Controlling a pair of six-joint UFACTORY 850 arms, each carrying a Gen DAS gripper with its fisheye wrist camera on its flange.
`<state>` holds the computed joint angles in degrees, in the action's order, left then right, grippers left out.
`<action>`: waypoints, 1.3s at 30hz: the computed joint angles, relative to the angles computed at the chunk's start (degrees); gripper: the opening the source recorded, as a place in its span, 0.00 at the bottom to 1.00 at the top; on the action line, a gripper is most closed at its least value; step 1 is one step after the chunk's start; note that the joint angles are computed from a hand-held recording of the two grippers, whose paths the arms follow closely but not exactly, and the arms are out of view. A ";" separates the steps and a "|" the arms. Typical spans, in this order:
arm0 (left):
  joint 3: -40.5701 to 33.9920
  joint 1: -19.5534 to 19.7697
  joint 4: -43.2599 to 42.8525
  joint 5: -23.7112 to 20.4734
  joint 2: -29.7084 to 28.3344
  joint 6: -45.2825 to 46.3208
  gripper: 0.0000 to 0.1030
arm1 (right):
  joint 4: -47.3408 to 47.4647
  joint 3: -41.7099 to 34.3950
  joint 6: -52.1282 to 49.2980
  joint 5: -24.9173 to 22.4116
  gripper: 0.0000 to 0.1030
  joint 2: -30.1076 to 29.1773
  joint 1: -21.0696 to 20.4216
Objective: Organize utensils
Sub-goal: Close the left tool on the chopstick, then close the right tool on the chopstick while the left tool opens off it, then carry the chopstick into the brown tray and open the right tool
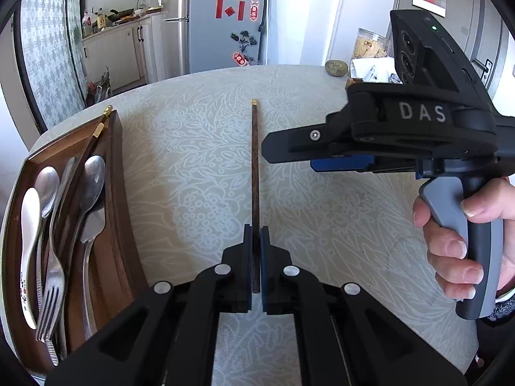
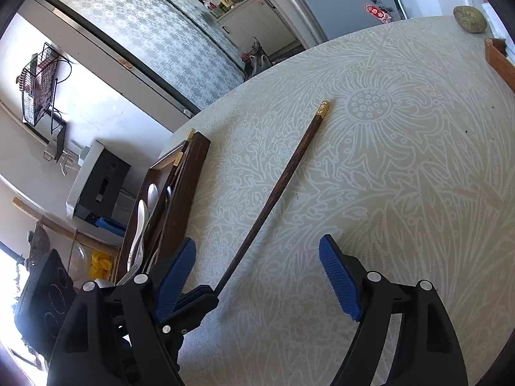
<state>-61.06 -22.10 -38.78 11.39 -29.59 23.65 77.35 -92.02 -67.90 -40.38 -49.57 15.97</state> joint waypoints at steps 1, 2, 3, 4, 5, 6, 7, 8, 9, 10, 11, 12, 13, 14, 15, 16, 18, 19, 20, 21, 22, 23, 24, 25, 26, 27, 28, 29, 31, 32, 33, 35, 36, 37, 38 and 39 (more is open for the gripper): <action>0.17 -0.22 0.78 0.54 0.13 -0.77 0.05 | 0.18 0.06 -0.02 -0.07 0.77 0.01 -0.08; 0.23 -0.36 2.12 0.63 0.23 -1.96 0.05 | 0.59 0.11 -0.16 -0.38 0.77 0.03 -0.22; 0.31 -0.43 4.10 0.74 0.34 -3.79 0.05 | 0.79 0.17 -0.06 -0.60 0.77 0.06 -0.29; 0.48 -0.70 4.48 1.30 0.57 -4.12 0.05 | 0.76 0.09 0.26 -0.92 0.77 -0.04 -0.36; 0.51 -0.94 5.40 1.33 0.66 -4.84 0.05 | 0.43 -0.26 0.81 -1.36 0.77 -0.37 -0.48; 0.59 -1.14 6.10 1.58 0.86 -5.49 0.05 | 0.14 -0.53 1.47 -1.79 0.78 -0.64 -0.50; 0.56 -1.30 6.27 1.57 1.00 -5.56 0.05 | 0.43 -0.48 1.33 -1.97 0.78 -0.65 -0.52; 0.54 -1.40 6.96 1.51 1.12 -6.10 0.05 | 0.38 -0.63 1.54 -2.12 0.78 -0.77 -0.56; 0.59 -1.61 7.43 1.65 1.27 -6.55 0.05 | 0.55 -0.70 1.72 -2.49 0.78 -0.87 -0.63; 0.45 -1.69 8.88 1.34 1.30 -7.77 0.05 | 0.72 -0.79 1.76 -2.74 0.78 -0.98 -0.74; 0.42 -1.77 10.87 1.18 1.39 -9.50 0.05 | 0.93 -0.90 1.79 -3.21 0.77 -1.13 -0.92; 0.61 -2.02 11.29 1.53 1.56 -9.86 0.05 | 1.29 -0.90 1.82 -3.58 0.73 -1.23 -1.05; 0.68 -2.28 12.93 1.40 1.68 -11.13 0.05 | 1.24 -0.90 2.07 -3.46 0.70 -1.24 -1.12; 0.84 -2.44 14.77 1.59 1.76 -12.63 0.05 | 1.21 -0.98 2.27 -3.32 0.67 -1.32 -1.18; 0.90 -2.84 14.30 1.86 1.85 -11.93 0.05 | 1.43 -1.06 2.47 -3.42 0.64 -1.45 -1.31; 0.86 -3.04 15.25 1.39 1.88 -12.35 0.05 | 1.51 -1.07 2.69 -3.26 0.62 -1.48 -1.42; 0.91 -3.72 11.49 1.76 1.88 -8.13 0.05 | 1.93 -0.88 2.89 -2.36 0.57 -1.37 -1.44; 0.89 -3.89 11.58 1.59 1.86 -7.93 0.05 | 2.29 -0.66 2.66 -1.94 0.54 -1.25 -1.47; 1.04 -4.06 11.39 1.81 1.92 -7.73 0.05 | 2.45 -0.54 2.35 -1.51 0.43 -1.16 -1.50; 1.13 -4.14 11.34 1.82 1.92 -7.71 0.05 | 2.88 -0.38 1.79 -1.20 0.33 -1.10 -1.54; 1.31 -4.12 12.53 1.79 1.90 -8.82 0.05 | 3.40 -0.01 0.98 -0.68 0.28 -0.82 -1.54; 1.47 -4.16 13.00 1.86 1.88 -9.41 0.05 | 3.97 0.19 0.01 -0.16 0.17 -0.62 -1.52; 1.82 -4.03 14.97 1.74 2.02 -11.36 0.00 | 4.89 0.72 -1.62 0.27 0.11 -0.18 -1.47; 2.26 -4.05 16.35 1.78 2.17 -12.64 0.00 | 5.67 1.06 -2.92 0.22 0.09 0.12 -1.42; 2.41 -4.10 16.19 2.10 2.19 -12.58 0.00 | 6.31 1.47 -4.23 0.25 0.07 0.51 -1.28; 2.68 -4.04 17.44 2.29 2.26 -13.99 0.00 | 7.00 2.12 -5.86 0.62 0.07 1.11 -1.05; 3.14 -3.85 18.90 2.57 2.51 -15.42 0.00 | 7.50 2.55 -7.03 1.03 0.07 1.56 -0.80; 3.47 -3.80 18.67 2.94 2.65 -15.31 0.00 | 8.26 3.13 -8.48 1.57 0.07 2.12 -0.49; 4.16 -3.39 21.90 3.18 2.96 -18.82 0.00 | 8.94 3.95 -10.57 2.79 0.07 3.04 0.13; 4.50 -3.29 21.93 3.54 3.12 -19.09 0.00 | 8.70 4.06 -10.76 2.97 0.07 3.24 0.34; 5.15 -3.02 23.69 3.95 3.48 -21.06 0.00 | 8.32 4.06 -10.55 2.91 0.07 3.33 0.56; 6.59 -2.49 27.18 5.11 4.38 -24.90 0.00 | 7.89 4.03 -10.15 3.31 0.07 3.49 1.06; 7.38 -2.24 28.59 5.75 4.90 -26.41 0.00 | 7.80 4.06 -9.92 3.31 0.07 3.55 1.24; 8.11 -1.97 29.35 6.27 5.39 -27.29 0.00 | 7.61 3.88 -9.53 3.21 0.07 3.48 1.47; 8.89 -1.77 29.17 6.87 5.93 -27.18 0.00 | 7.60 3.86 -9.35 3.17 0.07 3.47 1.71; 9.55 -1.61 29.50 7.20 6.45 -27.55 0.00 | 7.46 3.91 -9.09 3.28 0.07 3.55 2.02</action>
